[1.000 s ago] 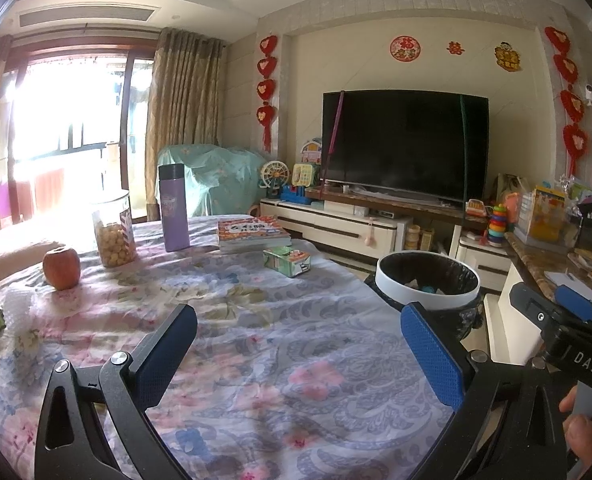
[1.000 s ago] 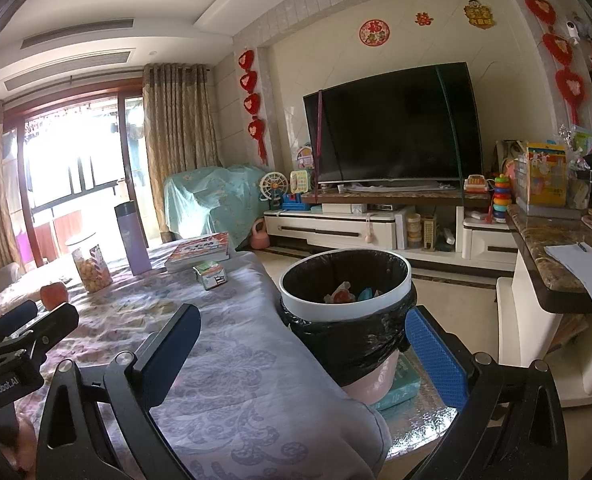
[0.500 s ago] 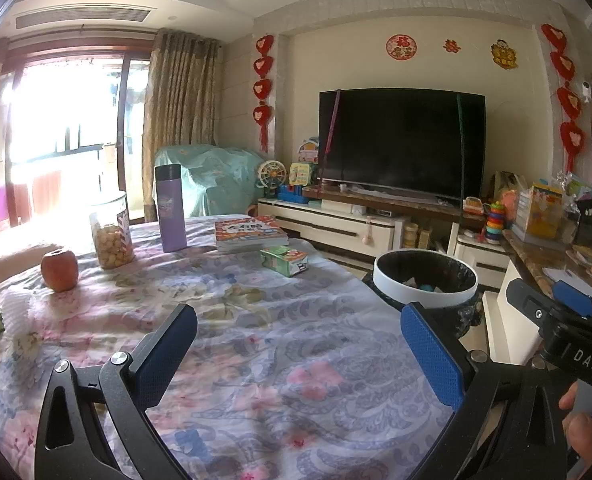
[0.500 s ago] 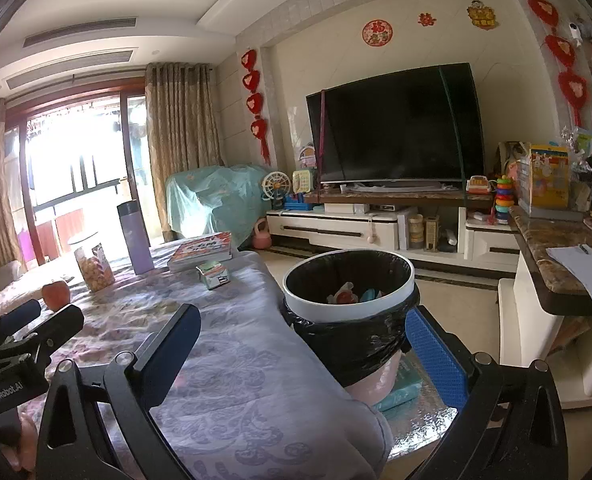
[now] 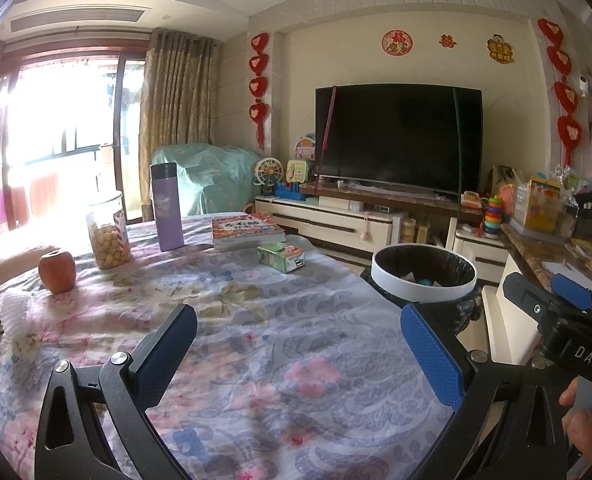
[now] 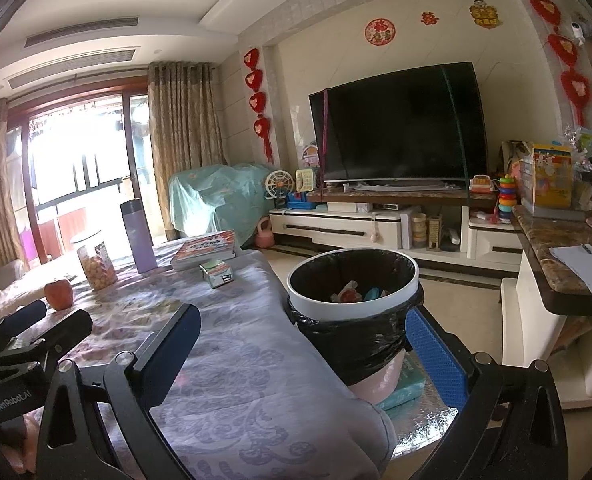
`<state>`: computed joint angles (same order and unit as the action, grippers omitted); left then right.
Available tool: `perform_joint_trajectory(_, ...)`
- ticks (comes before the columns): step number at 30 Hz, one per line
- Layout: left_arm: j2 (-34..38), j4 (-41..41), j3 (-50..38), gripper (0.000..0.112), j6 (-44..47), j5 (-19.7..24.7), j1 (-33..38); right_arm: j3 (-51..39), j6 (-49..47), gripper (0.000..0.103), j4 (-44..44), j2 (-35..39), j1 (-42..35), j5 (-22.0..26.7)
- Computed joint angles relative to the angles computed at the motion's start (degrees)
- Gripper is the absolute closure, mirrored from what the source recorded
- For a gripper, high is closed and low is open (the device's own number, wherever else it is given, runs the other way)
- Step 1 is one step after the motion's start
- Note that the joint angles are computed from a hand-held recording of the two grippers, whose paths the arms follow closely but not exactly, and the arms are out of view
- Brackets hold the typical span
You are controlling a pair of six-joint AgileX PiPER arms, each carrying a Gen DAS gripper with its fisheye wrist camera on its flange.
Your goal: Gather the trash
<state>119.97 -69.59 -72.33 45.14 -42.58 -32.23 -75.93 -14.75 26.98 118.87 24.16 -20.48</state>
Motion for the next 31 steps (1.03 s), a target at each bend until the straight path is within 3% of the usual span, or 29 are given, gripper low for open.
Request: perform_joint_trajectory(31, 0.6, 0.7, -1.0, 0.01, -1.2, 4.8, 3.7, -4.9, 4.7, 0.0, -5.2, 3.1, -1.4, 5.2)
